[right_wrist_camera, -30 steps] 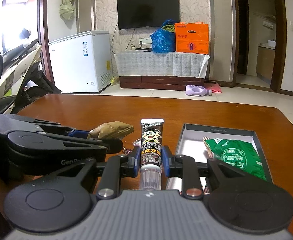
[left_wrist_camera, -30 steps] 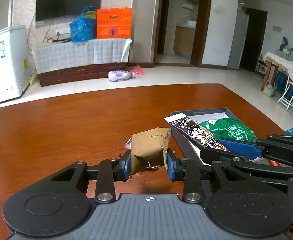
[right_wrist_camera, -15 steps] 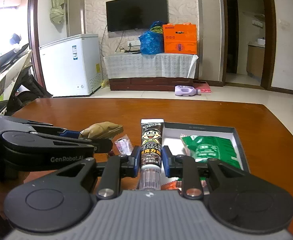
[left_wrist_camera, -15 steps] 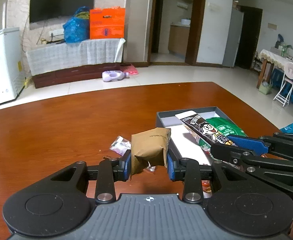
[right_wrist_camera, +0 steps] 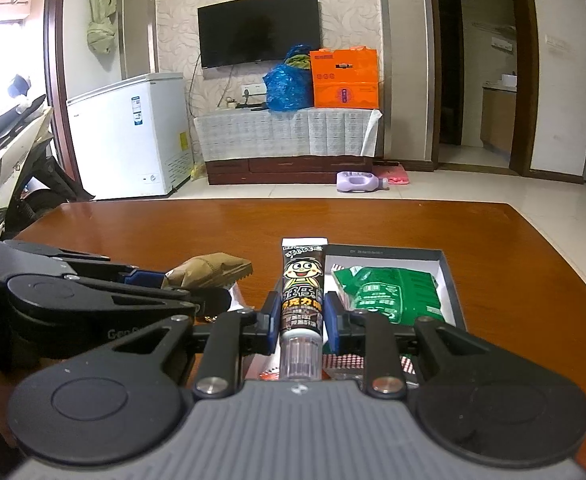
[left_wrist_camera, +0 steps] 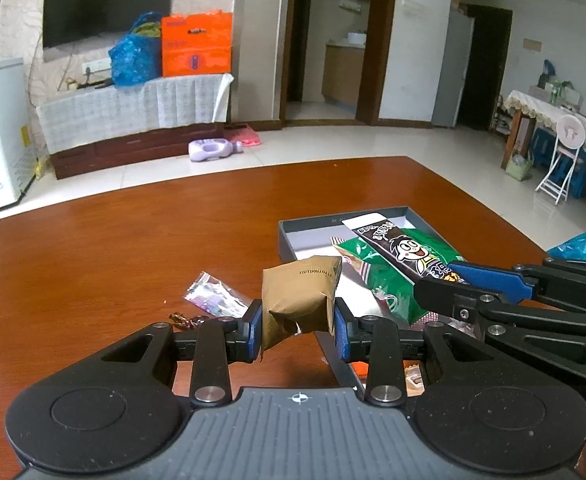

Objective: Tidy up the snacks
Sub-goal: 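Carry the foil packet and tube snack over the box with both grippers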

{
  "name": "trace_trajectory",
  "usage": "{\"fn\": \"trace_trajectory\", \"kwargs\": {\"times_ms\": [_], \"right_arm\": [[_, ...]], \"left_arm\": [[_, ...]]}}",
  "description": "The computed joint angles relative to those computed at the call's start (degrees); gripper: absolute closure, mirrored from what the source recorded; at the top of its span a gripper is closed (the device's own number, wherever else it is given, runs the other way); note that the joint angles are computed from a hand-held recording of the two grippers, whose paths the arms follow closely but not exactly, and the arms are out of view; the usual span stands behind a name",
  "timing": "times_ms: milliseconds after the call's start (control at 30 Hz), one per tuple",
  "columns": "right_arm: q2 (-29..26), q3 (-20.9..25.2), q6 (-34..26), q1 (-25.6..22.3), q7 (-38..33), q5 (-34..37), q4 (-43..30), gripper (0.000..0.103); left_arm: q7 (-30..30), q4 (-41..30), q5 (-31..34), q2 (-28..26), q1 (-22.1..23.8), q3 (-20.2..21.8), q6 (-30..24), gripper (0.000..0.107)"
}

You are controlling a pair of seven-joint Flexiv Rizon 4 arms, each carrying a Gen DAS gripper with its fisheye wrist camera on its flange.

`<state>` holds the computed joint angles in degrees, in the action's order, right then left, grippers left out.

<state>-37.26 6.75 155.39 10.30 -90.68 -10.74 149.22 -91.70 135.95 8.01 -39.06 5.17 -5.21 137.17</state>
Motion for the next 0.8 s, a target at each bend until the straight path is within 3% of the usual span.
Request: {"fn": "trace_trajectory", "kwargs": {"times_ms": [800], "right_arm": [[0.5, -0.1, -0.5, 2.5, 0.1, 4.6, 0.6, 0.08]], "left_arm": [[1.3, -2.6, 0.9, -1.7, -1.2, -1.5, -2.7, 0.071]]}}
